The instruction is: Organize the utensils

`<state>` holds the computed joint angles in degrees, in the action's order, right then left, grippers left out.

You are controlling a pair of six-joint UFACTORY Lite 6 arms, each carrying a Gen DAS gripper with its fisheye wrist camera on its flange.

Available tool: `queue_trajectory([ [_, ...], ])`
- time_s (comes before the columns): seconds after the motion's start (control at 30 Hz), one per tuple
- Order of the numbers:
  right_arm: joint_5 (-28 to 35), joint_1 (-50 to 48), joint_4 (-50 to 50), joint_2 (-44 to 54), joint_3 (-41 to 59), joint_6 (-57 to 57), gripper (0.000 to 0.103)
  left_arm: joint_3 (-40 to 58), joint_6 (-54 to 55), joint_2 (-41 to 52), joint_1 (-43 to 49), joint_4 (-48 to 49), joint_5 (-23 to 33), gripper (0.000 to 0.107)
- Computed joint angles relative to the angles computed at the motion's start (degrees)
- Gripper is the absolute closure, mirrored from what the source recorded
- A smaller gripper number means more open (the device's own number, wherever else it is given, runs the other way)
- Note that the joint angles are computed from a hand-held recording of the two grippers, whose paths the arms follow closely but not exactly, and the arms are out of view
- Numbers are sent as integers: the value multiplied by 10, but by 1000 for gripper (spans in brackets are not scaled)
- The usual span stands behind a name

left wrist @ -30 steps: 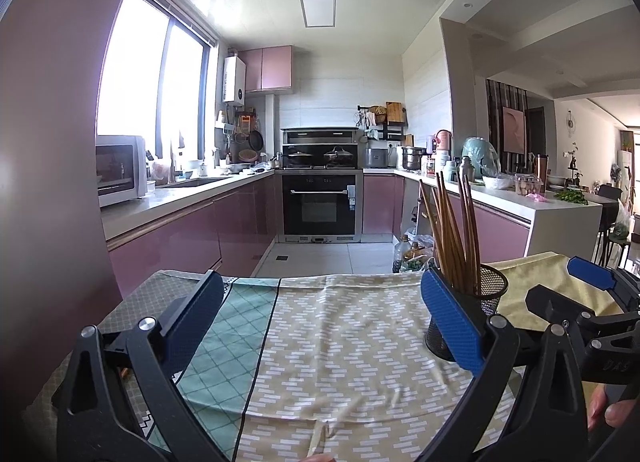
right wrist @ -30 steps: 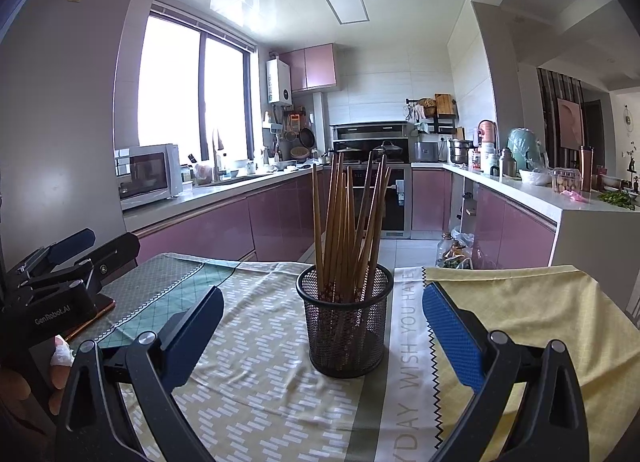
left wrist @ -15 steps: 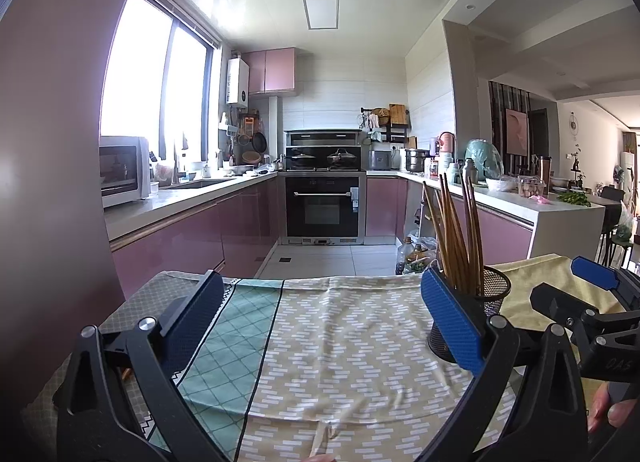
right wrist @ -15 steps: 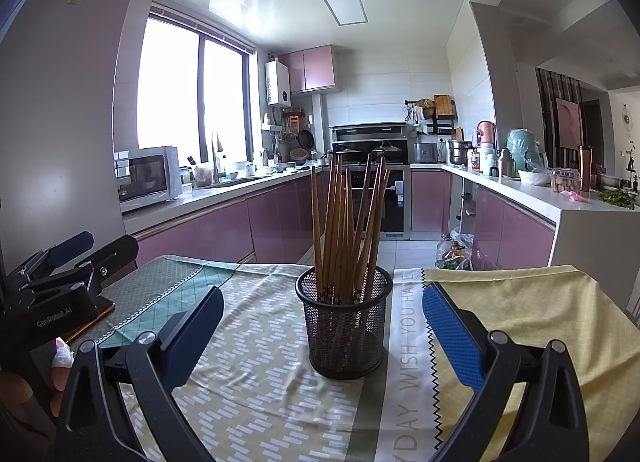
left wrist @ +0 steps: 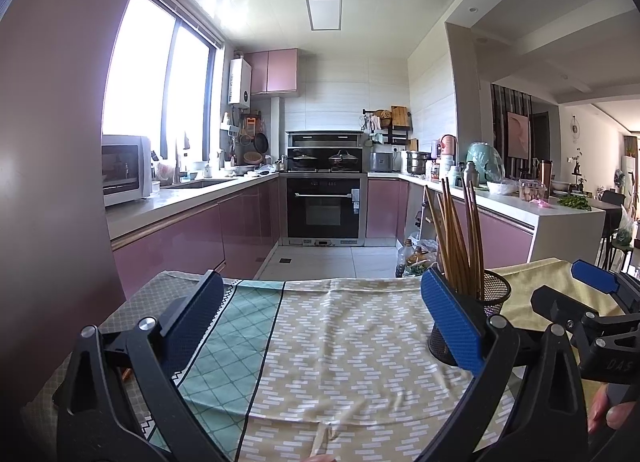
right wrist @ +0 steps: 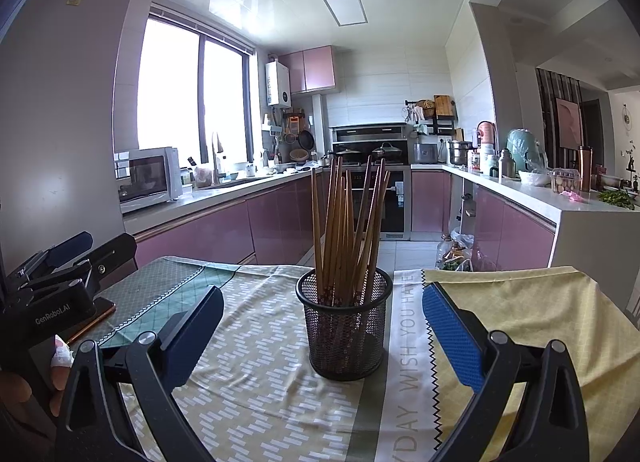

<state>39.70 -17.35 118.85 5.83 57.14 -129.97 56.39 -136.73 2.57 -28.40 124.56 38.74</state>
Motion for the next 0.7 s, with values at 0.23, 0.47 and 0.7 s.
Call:
queue_trajectory([
  [0.23, 1, 0, -1, 1, 0, 1, 7, 0, -1, 0, 0, 1, 0, 10],
  [0.47, -2, 2, 3, 1, 2, 0, 7, 0, 2, -1, -1, -2, -1, 10],
  [0.7, -4, 4, 5, 2, 5, 1, 7, 1, 3, -2, -3, -4, -1, 10],
])
